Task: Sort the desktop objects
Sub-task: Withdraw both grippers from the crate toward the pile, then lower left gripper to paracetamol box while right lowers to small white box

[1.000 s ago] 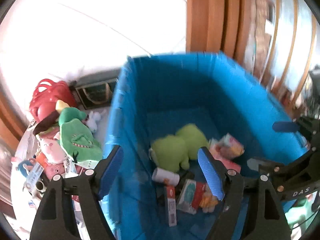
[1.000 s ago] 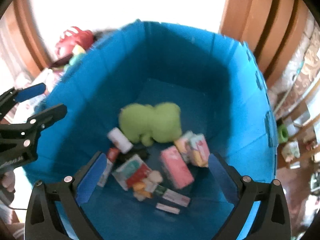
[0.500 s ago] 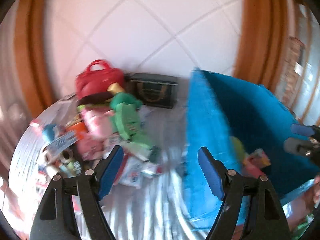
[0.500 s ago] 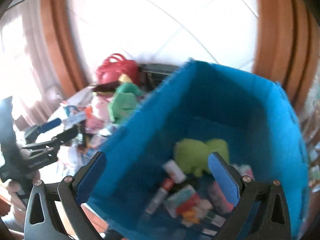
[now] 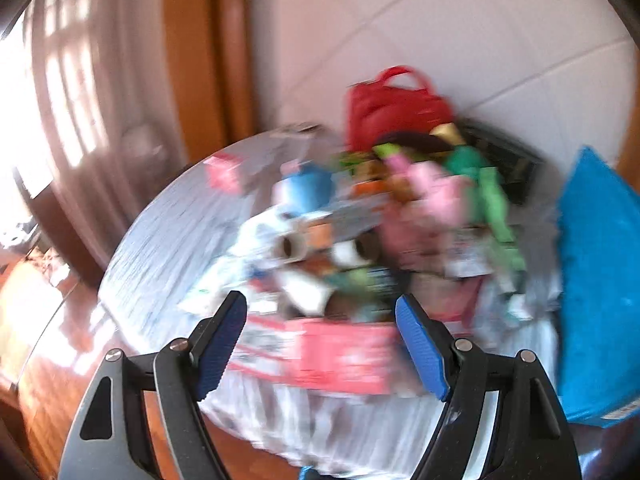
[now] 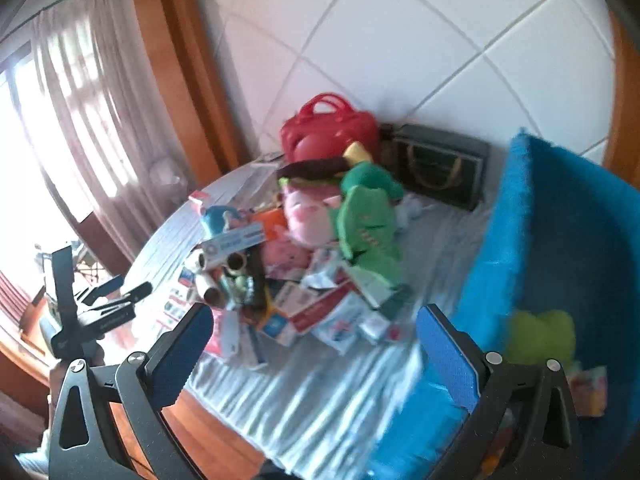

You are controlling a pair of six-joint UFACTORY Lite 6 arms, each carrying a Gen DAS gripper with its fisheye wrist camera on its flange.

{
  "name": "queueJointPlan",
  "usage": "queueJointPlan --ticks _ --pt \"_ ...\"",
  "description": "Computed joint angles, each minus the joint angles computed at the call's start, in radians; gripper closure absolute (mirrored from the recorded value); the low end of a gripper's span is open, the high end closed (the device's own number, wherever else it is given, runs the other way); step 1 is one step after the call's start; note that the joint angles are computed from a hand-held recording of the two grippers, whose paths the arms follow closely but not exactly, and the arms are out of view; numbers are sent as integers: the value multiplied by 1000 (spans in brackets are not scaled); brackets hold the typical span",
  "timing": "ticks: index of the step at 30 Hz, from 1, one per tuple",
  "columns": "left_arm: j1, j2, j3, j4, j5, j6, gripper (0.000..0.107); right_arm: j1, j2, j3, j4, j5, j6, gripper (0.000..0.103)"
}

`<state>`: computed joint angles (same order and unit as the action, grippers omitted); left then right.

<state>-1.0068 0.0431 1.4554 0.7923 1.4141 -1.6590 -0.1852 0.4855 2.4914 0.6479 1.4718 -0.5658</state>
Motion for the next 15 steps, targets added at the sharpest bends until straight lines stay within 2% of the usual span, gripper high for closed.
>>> queueJointPlan --ticks 2,5,8,12,14,15 --pt "89 -169 -209 -40 -49 12 30 83 -27 -89 -43 -72 39 0" --pt "280 -417 -505 -62 -183 103 30 209 -10 -162 -135 -178 137 0" --pt "587 -562 -702 -118 -390 349 30 300 60 -171 -241 -254 253 0" --pt "979 -509 -808 -298 -744 768 30 371 210 -102 -387 -289 421 0" --pt "1102 -387 -803 -425 -909 977 30 387 275 -75 -444 -297 480 0" --pt "1137 -340 -794 -496 -956 1082 30 392 320 -54 -475 -290 512 0"
